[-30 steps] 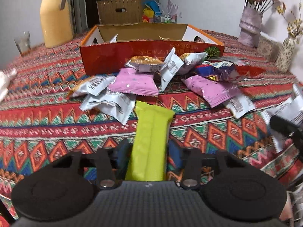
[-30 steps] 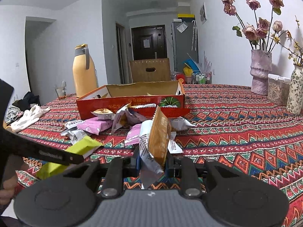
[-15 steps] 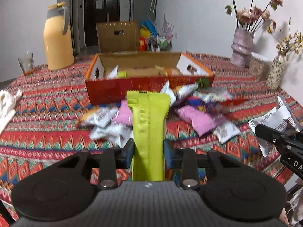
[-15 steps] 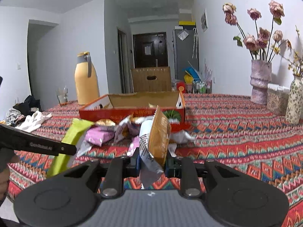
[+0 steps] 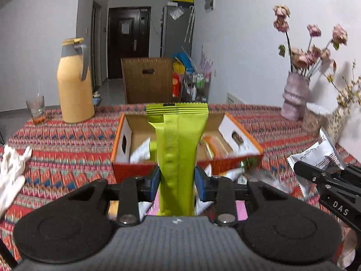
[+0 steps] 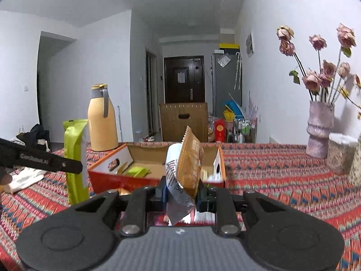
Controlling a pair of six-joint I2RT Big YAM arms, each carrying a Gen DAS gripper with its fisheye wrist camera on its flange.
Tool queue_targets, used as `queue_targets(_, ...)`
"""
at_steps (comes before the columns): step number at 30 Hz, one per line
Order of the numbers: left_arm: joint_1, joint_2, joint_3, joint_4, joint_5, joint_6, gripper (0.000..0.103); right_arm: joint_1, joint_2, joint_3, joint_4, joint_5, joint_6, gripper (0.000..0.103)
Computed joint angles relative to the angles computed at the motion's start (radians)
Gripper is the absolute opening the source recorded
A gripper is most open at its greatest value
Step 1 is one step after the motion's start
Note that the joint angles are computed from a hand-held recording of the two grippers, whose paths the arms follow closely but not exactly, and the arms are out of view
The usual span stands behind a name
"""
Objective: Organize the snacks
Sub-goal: 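Carry the lime-green bar and tan packet into the box and open both tools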
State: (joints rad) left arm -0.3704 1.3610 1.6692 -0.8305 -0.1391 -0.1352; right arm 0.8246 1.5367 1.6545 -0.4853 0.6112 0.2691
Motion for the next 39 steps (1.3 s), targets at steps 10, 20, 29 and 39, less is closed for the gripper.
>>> queue_targets(10,0.026,0.173,0.227,-0.028,-0.007,-0.011,0.033,-0.119,0.169,0.261,-0.086,-0.128,-0.082,0.022)
queue_targets(20,0.043,0.324,0.406,-0.045,-0.021,-0.051,0.033,-0.187,0.396,0.594,-0.299,-0.228,-0.092,0.022)
queue_targets(29,0.066,0.449,0.506,-0.115,-0.012,-0.079,0.033,-0.221,0.562,0.824,-0.431,-0.301,-0.081,0.022)
queue_targets(39,0.081,0.453,0.435,-0.054,0.031,-0.072,0.037,-0.231,0.538,0.740,-0.374,-0.316,-0.069,0.027)
